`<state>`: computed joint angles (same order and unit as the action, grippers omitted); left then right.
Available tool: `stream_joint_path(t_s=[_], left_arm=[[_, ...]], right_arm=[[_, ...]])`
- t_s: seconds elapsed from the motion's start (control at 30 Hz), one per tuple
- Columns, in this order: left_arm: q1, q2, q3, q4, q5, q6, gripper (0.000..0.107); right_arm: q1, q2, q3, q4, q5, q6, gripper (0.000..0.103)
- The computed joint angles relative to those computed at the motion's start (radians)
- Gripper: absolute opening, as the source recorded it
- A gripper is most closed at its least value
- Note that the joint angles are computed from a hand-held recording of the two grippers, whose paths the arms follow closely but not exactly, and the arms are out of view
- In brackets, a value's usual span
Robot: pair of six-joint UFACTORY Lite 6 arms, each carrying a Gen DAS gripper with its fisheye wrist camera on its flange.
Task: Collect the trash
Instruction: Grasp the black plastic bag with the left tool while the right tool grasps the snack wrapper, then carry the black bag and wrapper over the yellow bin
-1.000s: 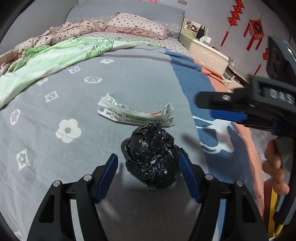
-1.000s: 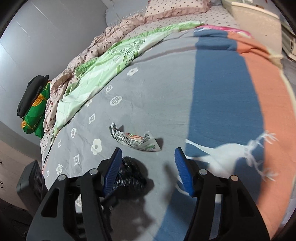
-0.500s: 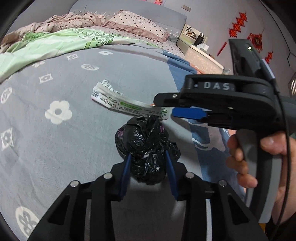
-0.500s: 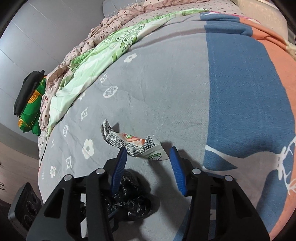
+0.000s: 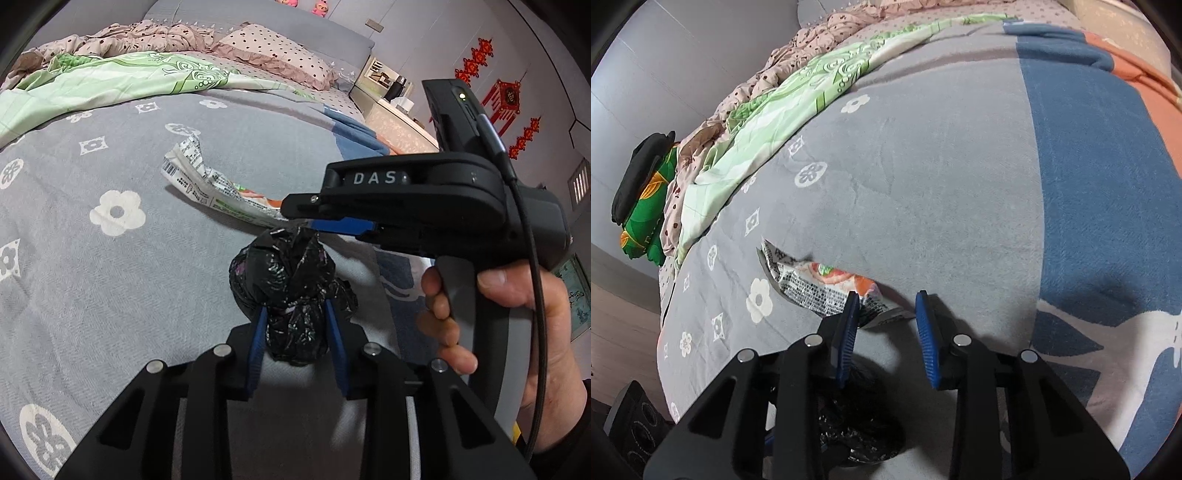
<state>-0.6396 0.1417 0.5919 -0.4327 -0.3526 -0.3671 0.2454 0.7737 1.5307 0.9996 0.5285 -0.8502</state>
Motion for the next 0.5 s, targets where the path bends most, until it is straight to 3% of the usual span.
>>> stream_joint_path(t_s=[0.17,0.4,0.5], left_arm=[[0.0,-0.015,-0.009,-0.003,0.002,0.006,0.026],[-0.014,-0.07,-0.011,-0.182,0.043,0.177,0.019],[-0.026,-0.103,-0.014,-0.333,0.053,0.324,0.017]], right_arm=[[-0.013,-0.046,-0.048,0.057,-0.021,-0.057,0.025],[-0.065,-0.155,-0.15,0.139,-0.015,-0.127,0.025],[-0.102,-0.232,-0.217,0.168,0.0,-0.152,0.025]])
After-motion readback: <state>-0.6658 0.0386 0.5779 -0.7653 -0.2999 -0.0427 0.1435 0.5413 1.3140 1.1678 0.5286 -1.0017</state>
